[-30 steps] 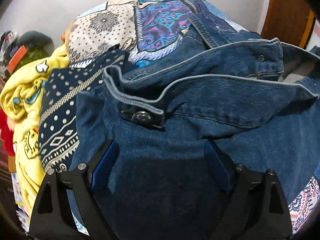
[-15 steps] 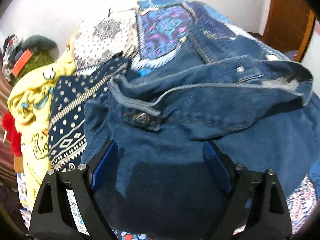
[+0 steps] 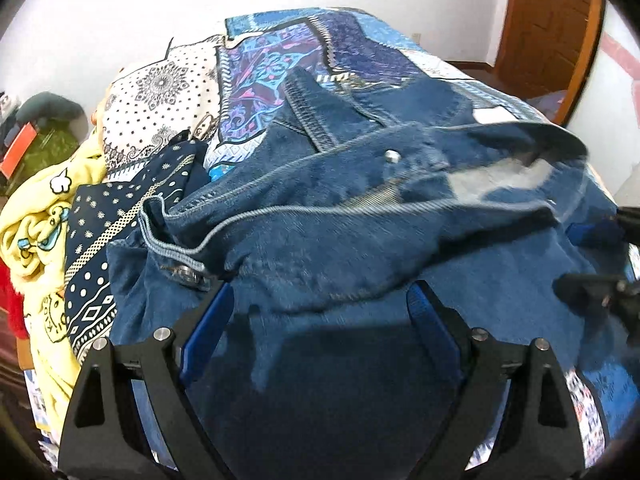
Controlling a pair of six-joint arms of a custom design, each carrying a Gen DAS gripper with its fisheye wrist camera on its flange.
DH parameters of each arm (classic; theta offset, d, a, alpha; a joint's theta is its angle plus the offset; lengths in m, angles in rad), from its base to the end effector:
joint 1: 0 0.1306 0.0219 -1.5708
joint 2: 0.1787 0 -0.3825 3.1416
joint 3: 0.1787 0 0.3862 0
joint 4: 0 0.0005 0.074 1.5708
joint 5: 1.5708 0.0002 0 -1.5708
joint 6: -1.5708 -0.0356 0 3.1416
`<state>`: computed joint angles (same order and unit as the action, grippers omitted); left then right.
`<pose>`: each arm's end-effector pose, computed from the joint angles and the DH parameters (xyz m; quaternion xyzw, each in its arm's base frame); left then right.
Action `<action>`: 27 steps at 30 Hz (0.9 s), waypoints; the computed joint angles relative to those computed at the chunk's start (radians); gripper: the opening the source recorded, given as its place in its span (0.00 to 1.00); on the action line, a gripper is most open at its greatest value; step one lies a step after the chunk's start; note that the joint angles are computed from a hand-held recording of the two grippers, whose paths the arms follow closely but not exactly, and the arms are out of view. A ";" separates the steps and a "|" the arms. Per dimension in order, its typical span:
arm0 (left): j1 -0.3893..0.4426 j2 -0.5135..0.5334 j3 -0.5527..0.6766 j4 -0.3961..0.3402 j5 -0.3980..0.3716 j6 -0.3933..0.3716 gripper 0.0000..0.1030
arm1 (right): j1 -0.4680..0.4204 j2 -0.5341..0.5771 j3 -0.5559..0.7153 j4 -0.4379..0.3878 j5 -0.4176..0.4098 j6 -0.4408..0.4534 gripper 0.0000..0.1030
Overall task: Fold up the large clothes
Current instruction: 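Open both grippers and release the folded hem onto the jacket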
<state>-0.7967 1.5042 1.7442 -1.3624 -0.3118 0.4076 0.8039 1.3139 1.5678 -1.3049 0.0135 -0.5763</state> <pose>0.3475 -0.3405 0.5052 0.1523 0.9517 0.0004 0.2667 0.2922 0.3018 0.5137 -0.1080 0.9603 0.1586 0.2023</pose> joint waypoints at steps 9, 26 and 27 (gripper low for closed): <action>0.093 0.067 0.104 0.024 -0.004 0.001 0.86 | -0.085 0.126 0.130 -0.051 0.101 0.047 0.69; 0.204 -0.274 -0.133 0.038 0.137 0.176 0.87 | 0.001 0.055 0.182 -0.040 0.355 0.012 0.71; 0.210 -0.306 -0.170 0.038 0.163 0.197 0.87 | 0.012 0.055 0.178 -0.039 0.352 0.015 0.72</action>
